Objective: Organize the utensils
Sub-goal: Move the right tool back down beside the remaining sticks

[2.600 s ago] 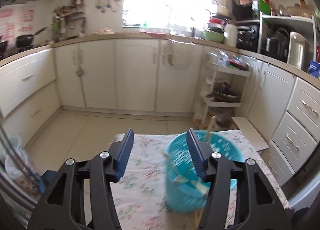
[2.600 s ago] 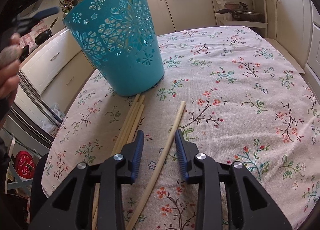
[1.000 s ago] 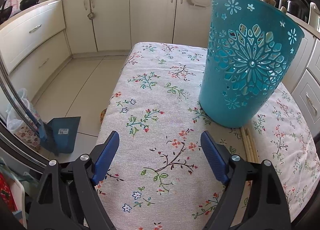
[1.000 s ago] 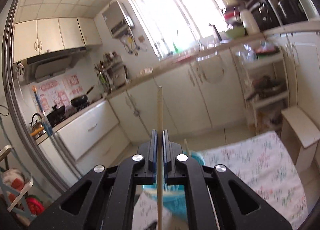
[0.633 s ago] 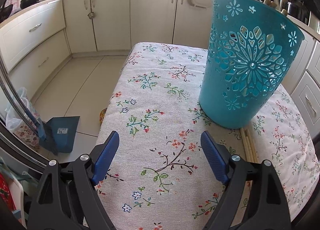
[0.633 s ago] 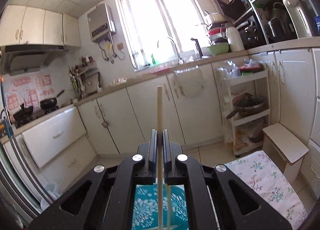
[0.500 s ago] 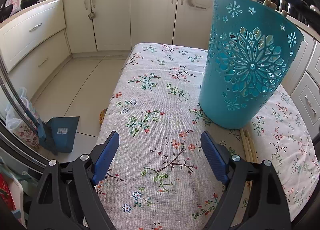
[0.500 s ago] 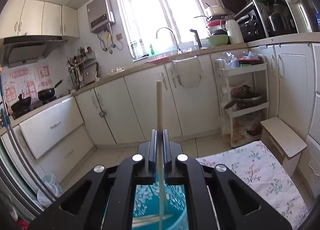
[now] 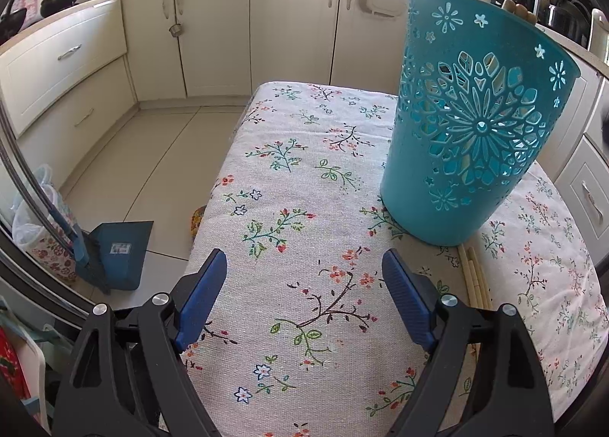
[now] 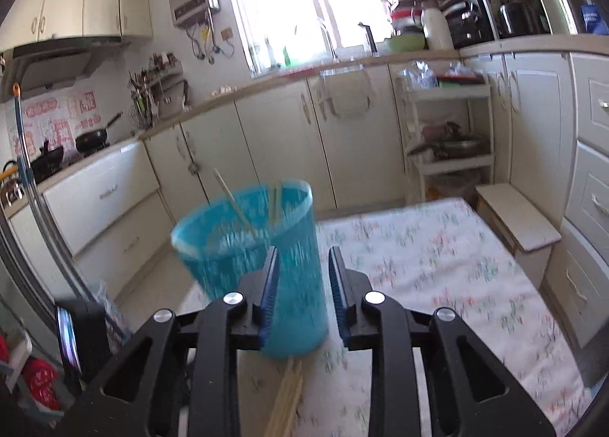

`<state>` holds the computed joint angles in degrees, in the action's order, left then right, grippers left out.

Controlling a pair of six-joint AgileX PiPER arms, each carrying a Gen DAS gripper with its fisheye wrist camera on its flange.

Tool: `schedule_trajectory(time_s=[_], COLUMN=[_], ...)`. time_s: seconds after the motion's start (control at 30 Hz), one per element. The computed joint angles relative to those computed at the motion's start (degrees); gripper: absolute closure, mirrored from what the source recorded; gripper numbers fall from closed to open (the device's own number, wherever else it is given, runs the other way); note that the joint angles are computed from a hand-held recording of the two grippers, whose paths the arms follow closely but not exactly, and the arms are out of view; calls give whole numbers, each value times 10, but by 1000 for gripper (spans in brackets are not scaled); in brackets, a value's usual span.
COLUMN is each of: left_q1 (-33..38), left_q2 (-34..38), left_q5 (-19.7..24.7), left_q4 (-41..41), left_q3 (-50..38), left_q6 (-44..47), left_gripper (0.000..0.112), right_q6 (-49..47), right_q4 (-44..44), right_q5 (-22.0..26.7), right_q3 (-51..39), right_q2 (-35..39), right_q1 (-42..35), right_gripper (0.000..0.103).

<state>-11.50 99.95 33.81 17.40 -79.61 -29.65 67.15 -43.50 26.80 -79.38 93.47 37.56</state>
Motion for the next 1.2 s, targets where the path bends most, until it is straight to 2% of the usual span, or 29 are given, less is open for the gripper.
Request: schedule_trajectory(time_s=[0.13,0.27,0.37,0.67,1.0,1.1,1.2], left_q1=[-1,-2,-1,-1,-2,-2,-1], left_q2=[0,0,0,0,0,0,0], left_q5=[2,4,2,2,4,3,4], left_q4=[4,5,3,3,3,3,2], left_q3=[-1,-2,-1,0,-1,-1,-2], left_q6=[-3,-6,-3,-4,-4,-4,-3], left_gripper=[32,32,32,31,30,30,30], right_q6=[-58,-134,-164,-211,-219,-236,-234], right_q4=[87,171,196,240,230,269,258], right_q5=[7,24,37,62,80,60,66], right_q3=[47,42,32,22,10,22,18], right_q2=[2,25,39,64,71,61,64], right_q1=[5,4,9,12,20,9,13], right_gripper=[76,76,76,76,76,76,76])
